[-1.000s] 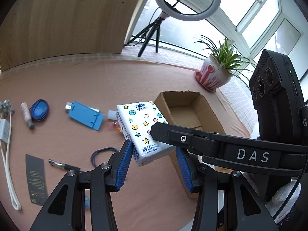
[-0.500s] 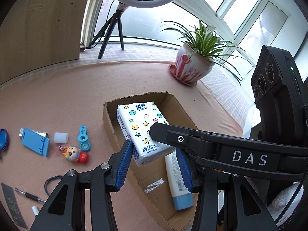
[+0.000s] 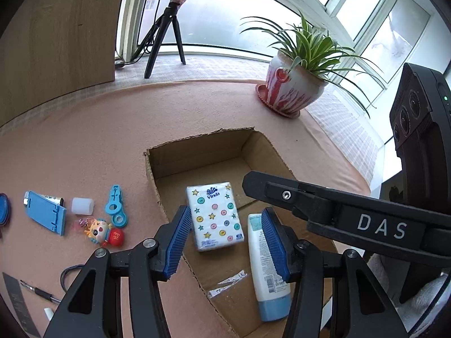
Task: Organize objects
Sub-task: 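Carry the tissue pack with the left gripper into the box and release, then grasp the blue eye-drop bottle with the left gripper while the right gripper grasps the black cable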
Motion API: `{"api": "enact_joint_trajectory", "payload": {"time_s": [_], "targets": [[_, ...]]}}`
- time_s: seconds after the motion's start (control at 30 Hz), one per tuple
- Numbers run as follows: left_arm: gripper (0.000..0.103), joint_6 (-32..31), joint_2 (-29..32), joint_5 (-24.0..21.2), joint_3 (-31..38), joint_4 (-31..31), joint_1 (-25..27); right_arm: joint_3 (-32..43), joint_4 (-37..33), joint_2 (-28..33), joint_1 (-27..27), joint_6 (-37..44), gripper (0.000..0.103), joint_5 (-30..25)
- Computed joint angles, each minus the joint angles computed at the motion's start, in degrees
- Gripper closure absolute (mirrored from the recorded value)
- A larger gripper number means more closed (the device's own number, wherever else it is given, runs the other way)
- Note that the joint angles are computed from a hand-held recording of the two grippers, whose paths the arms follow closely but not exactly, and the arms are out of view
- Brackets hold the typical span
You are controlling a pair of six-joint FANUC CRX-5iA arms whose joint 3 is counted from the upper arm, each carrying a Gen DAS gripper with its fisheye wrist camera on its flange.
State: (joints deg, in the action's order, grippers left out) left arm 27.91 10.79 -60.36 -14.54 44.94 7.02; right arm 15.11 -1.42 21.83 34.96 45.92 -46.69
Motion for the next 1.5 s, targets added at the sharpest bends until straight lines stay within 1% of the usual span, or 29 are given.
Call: {"api": "enact_joint_trajectory", "payload": {"time_s": [0.2, 0.27, 0.37, 0.57, 0.77, 0.93, 1.1, 1.23, 1.4, 1.5], "targets": [[0.047, -0.09, -0.98, 0.18, -0.59, -0.21, 1.74, 0.02, -1.22, -0.30, 0.39, 1.39, 0.071, 0.28], [0.045, 0.08, -1.43, 0.09, -0.83, -0.57, 2.73, 0.27, -1.02, -0.27, 0.78, 1.58, 0.071, 0.02], [0.044, 0.31, -2.00, -0.23, -1.30, -1.12, 4.64, 1.25, -2.82, 0.00, 0.88, 2.74, 0.070, -0.57], [0.043, 1.06, -3.06, -0.52, -2.36, -3.26, 9.75, 3.64, -4.93, 1.05, 2.18, 6.05, 0.069, -1.61], [0.042, 2.11, -3.39, -0.62, -2.69, -6.65, 15.73, 8.47, -7.55, 4.32, 3.97, 10.93, 0.068, -4.59], [0.041, 2.44, -3.71, 0.67, -3.35, -9.53, 20.69, 15.14, -9.68, 8.89, 5.47, 15.64, 0.067, -10.23], [0.041, 3.14, -2.62, 0.69, -2.81, -12.76, 24.16, 21.57, -10.18, 13.60, 6.91, 17.70, 0.067, -15.56], [0.041, 3.82, -1.35, 0.59, -2.57, -14.34, 25.22, 28.04, -8.49, 18.63, 8.26, 18.58, 0.065, -21.23], [0.041, 3.01, -0.46, 0.45, -2.66, -15.27, 25.10, 36.39, -5.63, 25.74, 8.96, 17.05, 0.065, -28.24], [0.041, 2.94, 0.07, 0.59, -2.40, -16.03, 24.55, 40.06, -3.50, 28.89, 9.42, 16.59, 0.066, -31.24]]}}
